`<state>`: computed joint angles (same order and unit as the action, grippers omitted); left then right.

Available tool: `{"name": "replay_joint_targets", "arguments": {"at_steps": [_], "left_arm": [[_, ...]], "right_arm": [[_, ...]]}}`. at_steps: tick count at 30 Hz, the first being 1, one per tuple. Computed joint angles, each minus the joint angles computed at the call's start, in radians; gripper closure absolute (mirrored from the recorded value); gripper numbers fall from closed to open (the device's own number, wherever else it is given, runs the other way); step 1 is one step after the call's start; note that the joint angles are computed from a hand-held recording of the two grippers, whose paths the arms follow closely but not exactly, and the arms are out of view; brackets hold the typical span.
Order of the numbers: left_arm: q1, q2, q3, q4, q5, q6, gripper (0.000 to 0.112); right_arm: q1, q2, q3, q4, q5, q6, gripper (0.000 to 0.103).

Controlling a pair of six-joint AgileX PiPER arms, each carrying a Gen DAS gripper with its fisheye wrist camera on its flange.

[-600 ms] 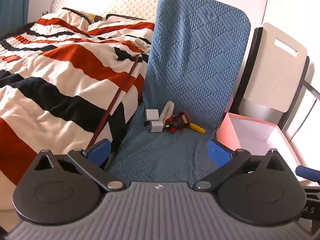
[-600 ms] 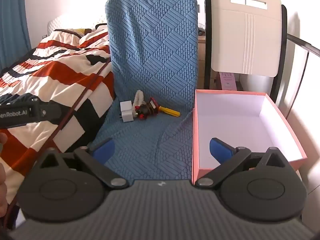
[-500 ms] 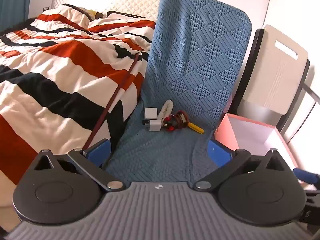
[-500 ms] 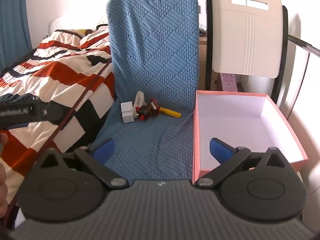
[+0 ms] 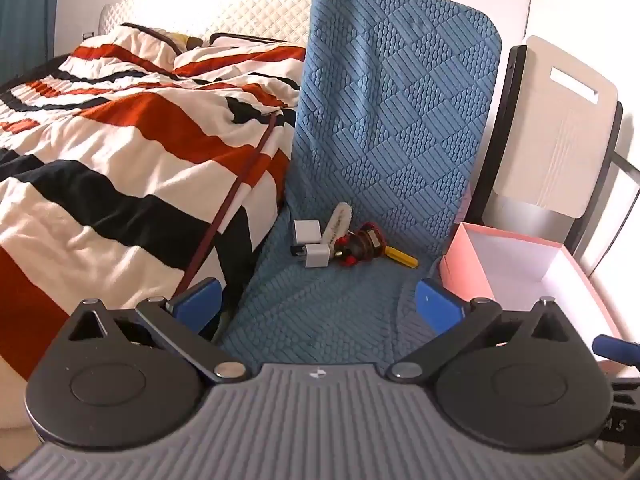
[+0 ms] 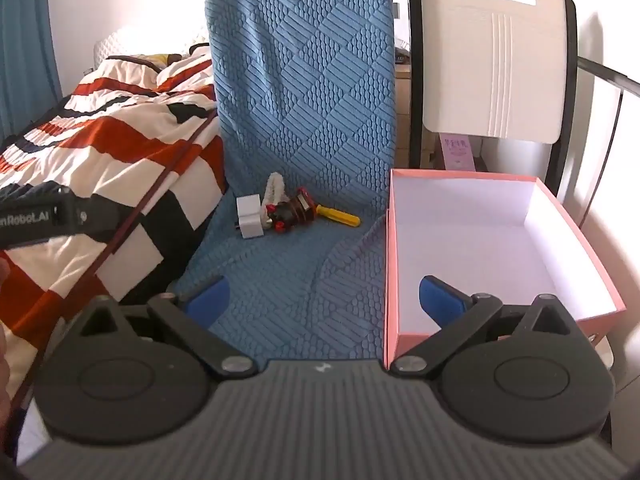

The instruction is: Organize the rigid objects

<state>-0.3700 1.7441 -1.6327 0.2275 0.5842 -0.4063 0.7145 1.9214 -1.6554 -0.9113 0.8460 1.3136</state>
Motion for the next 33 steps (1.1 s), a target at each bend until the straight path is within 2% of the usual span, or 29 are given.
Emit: {"name": "replay_joint_targets", "arguments": {"at_steps": [6, 15, 33], "left_arm": [[-0.005, 0.02, -0.002, 0.029, -0.008, 0.012, 0.009], [0.008, 0.034, 0.006, -0.027, -0.002, 0.058, 0.009], [0.011, 0.037, 0.02, -0.03, 0.0, 0.06, 0.009]], "right_arm": [[-0.002, -0.012, 0.041, 0.01, -0.02, 0.012, 0.0], [0.005, -0.001, 0.045, -0.014, -0.017, 0.013, 0.0], [0.0, -0.003, 0.065, -0.028, -0.028, 0.047, 0.0]]}}
